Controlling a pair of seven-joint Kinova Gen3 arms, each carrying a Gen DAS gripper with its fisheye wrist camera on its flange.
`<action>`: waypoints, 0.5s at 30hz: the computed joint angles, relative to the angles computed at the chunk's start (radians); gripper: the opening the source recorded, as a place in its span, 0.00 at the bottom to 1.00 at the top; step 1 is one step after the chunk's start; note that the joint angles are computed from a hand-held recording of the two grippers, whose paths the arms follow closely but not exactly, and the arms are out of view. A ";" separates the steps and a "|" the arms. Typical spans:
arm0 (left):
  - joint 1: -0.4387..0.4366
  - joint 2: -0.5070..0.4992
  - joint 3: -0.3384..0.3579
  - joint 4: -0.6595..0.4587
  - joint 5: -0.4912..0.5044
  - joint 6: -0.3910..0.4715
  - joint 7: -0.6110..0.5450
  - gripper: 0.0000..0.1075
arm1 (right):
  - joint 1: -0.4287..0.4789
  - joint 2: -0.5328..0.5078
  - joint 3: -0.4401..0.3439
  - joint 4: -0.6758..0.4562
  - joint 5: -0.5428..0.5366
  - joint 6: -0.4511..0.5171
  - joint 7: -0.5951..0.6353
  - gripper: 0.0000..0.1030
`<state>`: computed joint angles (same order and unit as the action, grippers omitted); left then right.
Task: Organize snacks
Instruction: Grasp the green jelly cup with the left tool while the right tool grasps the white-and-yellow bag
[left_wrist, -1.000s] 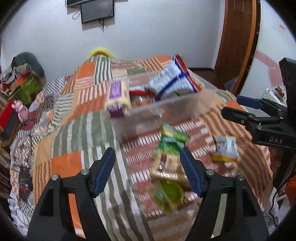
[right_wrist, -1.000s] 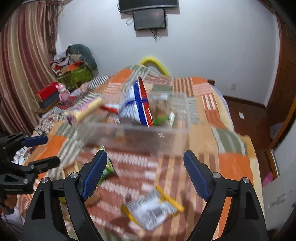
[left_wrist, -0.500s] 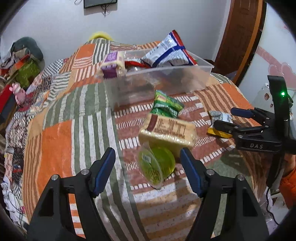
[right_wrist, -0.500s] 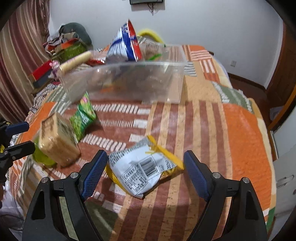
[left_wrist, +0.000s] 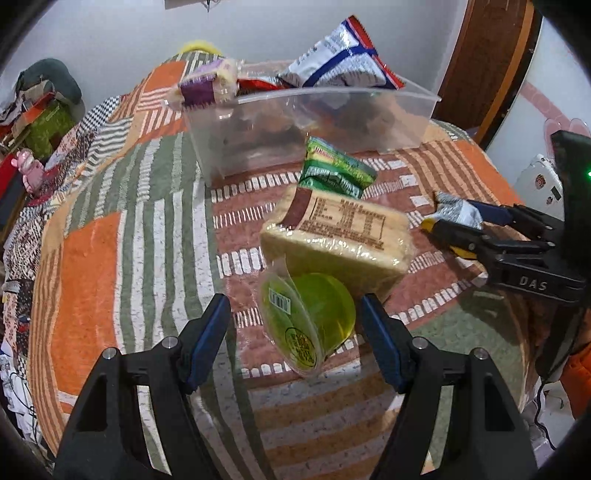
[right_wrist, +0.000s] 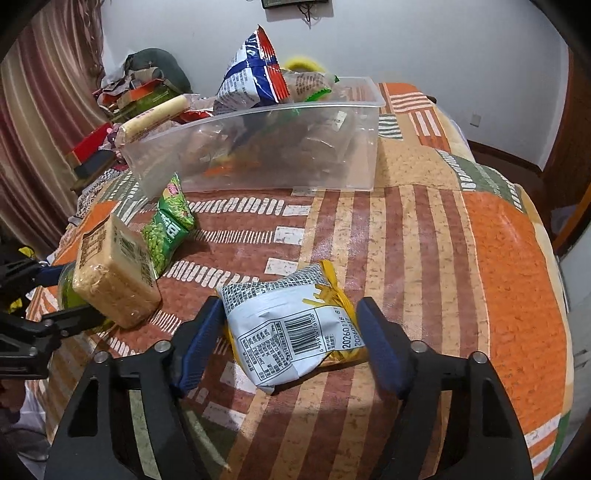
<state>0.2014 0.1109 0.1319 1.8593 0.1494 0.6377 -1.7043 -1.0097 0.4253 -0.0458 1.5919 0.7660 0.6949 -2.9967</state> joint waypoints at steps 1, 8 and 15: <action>0.002 0.006 0.000 -0.001 -0.001 -0.003 0.005 0.67 | -0.004 -0.002 0.003 0.004 0.008 -0.004 -0.008 0.63; -0.003 0.027 0.000 0.015 0.012 -0.046 0.008 0.64 | -0.008 -0.008 0.005 0.013 0.031 -0.020 -0.031 0.51; -0.019 0.027 0.004 0.023 0.060 -0.069 -0.024 0.50 | -0.009 -0.019 -0.001 0.031 0.043 -0.038 -0.057 0.50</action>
<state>0.1821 0.1382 0.1363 1.8826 0.2094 0.5685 -1.7279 -1.0190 0.4066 -0.0465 1.6234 0.8090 0.6571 -3.0541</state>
